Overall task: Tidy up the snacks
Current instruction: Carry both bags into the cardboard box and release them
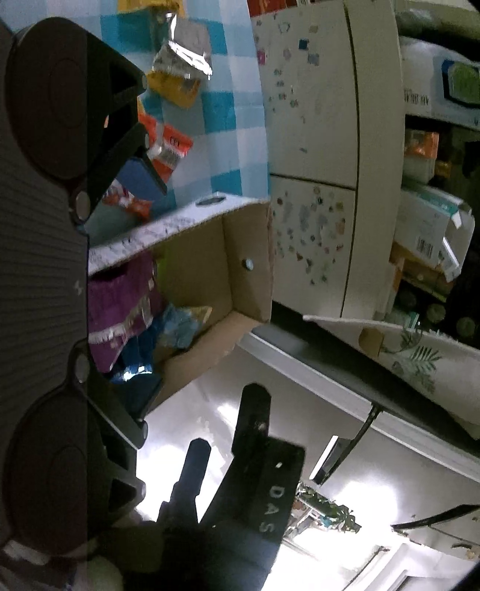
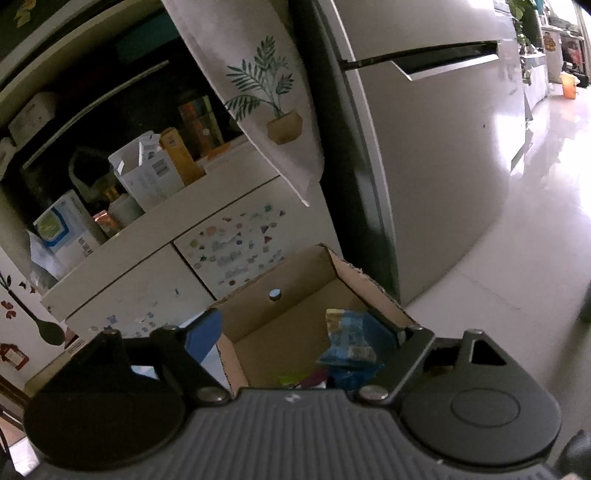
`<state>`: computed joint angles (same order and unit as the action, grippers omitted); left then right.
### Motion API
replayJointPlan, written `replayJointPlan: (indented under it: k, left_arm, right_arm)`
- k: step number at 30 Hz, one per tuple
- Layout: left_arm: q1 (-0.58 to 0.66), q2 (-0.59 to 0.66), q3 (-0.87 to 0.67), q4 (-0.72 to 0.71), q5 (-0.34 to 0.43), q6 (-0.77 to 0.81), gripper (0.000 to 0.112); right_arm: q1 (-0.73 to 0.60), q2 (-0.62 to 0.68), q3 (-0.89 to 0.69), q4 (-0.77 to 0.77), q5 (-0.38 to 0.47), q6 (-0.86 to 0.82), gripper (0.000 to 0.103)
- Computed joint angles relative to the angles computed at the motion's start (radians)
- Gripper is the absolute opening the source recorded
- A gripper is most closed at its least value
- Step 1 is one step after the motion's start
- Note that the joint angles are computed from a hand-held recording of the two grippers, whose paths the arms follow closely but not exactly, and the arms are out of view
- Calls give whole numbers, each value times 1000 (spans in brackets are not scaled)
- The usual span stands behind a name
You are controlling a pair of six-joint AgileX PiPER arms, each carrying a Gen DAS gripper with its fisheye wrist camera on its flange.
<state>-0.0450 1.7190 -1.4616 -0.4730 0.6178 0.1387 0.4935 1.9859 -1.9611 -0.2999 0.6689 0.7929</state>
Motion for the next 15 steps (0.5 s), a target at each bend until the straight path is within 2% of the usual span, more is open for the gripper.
replayJointPlan:
  k: [15]
  left_arm:
    - [187,-82,86,-68,54,233,102]
  right_arm:
    - [29,46,-65,54,23,-95,84]
